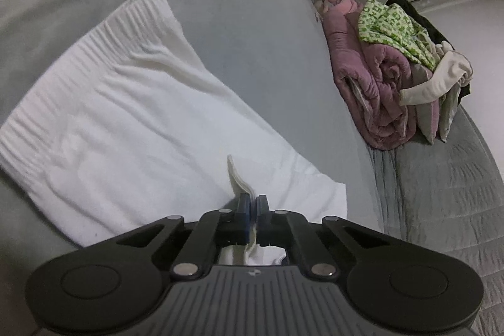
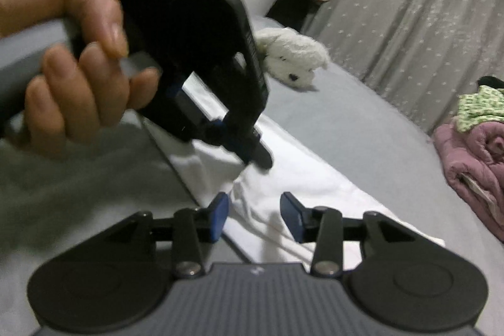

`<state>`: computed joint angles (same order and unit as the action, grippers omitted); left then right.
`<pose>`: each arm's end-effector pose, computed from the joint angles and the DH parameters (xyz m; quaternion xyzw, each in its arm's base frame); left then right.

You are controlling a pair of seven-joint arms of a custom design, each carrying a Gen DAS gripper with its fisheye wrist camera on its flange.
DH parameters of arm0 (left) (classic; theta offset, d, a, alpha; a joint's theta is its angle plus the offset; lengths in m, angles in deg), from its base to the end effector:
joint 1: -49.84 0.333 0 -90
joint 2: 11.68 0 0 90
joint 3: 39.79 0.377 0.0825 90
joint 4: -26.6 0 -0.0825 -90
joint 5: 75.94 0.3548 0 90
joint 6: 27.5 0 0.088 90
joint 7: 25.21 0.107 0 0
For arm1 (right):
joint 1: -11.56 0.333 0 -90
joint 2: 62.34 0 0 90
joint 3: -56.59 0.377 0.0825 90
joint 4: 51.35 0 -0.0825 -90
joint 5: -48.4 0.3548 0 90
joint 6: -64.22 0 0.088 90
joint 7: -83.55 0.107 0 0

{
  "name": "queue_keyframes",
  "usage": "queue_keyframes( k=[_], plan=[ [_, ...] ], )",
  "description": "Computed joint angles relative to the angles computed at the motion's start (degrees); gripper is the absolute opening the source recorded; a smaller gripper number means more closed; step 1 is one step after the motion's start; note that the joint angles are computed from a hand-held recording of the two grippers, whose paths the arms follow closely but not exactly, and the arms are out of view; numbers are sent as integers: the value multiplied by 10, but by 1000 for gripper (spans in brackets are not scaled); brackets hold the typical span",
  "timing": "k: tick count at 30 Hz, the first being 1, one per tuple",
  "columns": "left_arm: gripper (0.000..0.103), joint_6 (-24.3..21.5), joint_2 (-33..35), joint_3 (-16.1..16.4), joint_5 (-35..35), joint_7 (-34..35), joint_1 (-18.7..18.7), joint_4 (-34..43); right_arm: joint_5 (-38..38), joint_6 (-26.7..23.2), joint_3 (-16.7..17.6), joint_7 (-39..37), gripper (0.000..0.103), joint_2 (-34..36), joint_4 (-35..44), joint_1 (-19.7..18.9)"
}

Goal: Fold clothes
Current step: 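Close the left gripper on the corner while the right gripper holds it, then hold the garment corner with both grippers and fold it over the garment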

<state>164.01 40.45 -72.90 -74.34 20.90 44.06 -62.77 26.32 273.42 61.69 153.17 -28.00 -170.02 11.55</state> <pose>0.6864 -0.3589 0.3399 0.7462 -0.4481 0.4784 0.1169 0.6395 0.0958 0.3319 -0.8250 0.3162 -0.3588 0.3010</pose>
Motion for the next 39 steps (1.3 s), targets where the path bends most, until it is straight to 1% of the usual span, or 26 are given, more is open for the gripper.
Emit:
queue_keyframes(
  k=[1,2,3,6,10,11,12,14,16,18,19,21,23,25,26,27,29,30,33,39],
  plan=[
    [1,1,2,-1,2,1,0,3,-13,-10,9,4,31,1,5,-11],
    [1,1,3,-2,4,2,0,5,-27,-21,19,7,20,2,10,-22],
    [1,1,4,-3,6,4,0,7,-31,-26,23,9,11,2,9,-26],
    [1,-9,12,-12,9,8,5,13,-18,-26,18,12,9,-3,-5,-17],
    [1,-19,19,-23,0,9,12,16,-12,-5,24,30,8,-8,-19,-24],
    [3,-16,22,-33,-3,8,20,14,-14,-3,28,38,8,-8,-18,-29],
    [8,-13,29,-50,-4,6,32,13,-19,-6,34,50,8,-9,-14,-37],
    [13,-4,43,-78,0,2,51,9,-24,-7,40,69,8,-11,-12,-45],
    [15,-3,47,-88,5,-3,57,8,-35,-15,54,97,8,-13,-7,-61],
    [21,-1,50,-93,10,-6,59,9,-23,-11,45,113,8,-22,-14,-52],
    [24,2,54,-100,14,-7,62,10,-16,-8,39,118,8,-26,-17,-46],
    [31,8,65,-116,27,-8,70,12,-11,1,27,119,7,-27,-17,-35],
    [32,8,71,-124,35,-13,74,14,6,19,5,106,7,-30,-24,-11],
    [32,10,70,-120,38,-19,71,15,21,30,-8,95,7,-30,-29,6],
    [29,12,69,-115,41,-19,68,16,24,32,-10,93,7,-31,-29,9],
    [22,13,68,-111,47,-17,65,19,26,34,-11,91,7,-31,-30,12],
    [1,9,72,-108,65,-4,63,30,33,36,-15,87,7,-30,-29,20],
    [0,8,75,-110,76,7,64,35,41,34,-18,84,7,-29,-27,26],
    [0,21,65,-90,85,23,55,36,67,28,-26,76,7,-25,-18,45],
    [0,53,27,-32,90,28,36,20,147,23,-38,79,7,-24,1,89]
  ],
)
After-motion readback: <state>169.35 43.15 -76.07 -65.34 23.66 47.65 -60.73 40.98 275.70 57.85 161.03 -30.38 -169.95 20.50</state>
